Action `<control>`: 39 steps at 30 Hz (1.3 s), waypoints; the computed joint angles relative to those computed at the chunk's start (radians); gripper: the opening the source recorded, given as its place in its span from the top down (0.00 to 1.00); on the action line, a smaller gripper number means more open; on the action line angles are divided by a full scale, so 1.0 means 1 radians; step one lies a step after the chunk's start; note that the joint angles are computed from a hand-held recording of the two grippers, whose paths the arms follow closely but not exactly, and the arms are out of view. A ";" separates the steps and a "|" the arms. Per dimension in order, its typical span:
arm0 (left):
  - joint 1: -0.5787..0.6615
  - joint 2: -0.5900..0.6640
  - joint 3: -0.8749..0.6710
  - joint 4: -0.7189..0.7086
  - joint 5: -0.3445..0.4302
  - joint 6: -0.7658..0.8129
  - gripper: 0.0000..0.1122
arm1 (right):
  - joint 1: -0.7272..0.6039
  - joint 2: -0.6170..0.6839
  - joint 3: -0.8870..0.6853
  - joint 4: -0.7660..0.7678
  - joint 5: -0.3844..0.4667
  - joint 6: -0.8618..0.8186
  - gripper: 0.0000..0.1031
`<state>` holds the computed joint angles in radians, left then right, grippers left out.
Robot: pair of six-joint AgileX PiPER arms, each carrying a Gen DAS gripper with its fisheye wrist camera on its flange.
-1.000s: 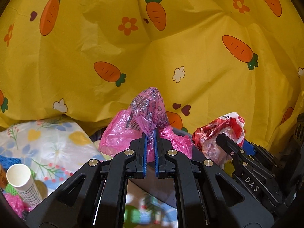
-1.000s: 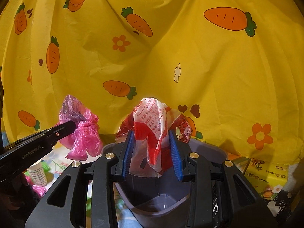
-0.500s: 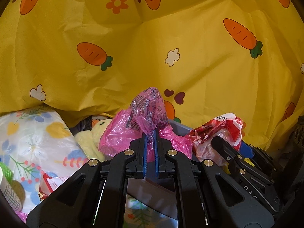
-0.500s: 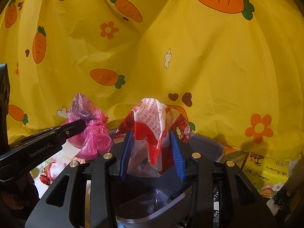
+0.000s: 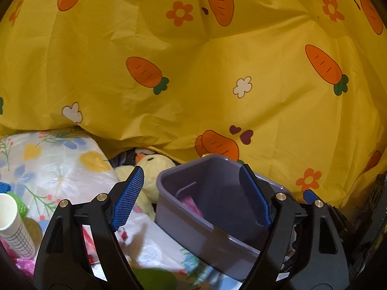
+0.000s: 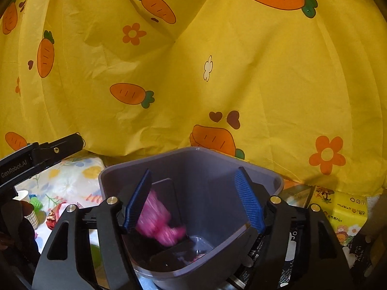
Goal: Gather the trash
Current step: 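Carry both bags to the grey bin and open both tools to drop them, then return to the bed and grasp the black bags with both tools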
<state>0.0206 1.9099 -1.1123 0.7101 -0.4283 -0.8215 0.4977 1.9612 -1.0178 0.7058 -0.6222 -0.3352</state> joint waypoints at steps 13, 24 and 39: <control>0.079 -0.204 0.288 -0.271 -0.012 0.305 0.24 | 0.083 -0.052 0.053 0.039 -0.033 -0.018 0.19; 0.204 -0.373 0.529 -0.294 -0.057 0.336 0.24 | 0.223 -0.101 0.140 0.096 -0.117 -0.031 0.19; 0.697 -0.518 0.838 -0.092 -0.219 0.330 0.24 | 0.451 -0.011 0.077 0.030 -0.051 0.013 0.19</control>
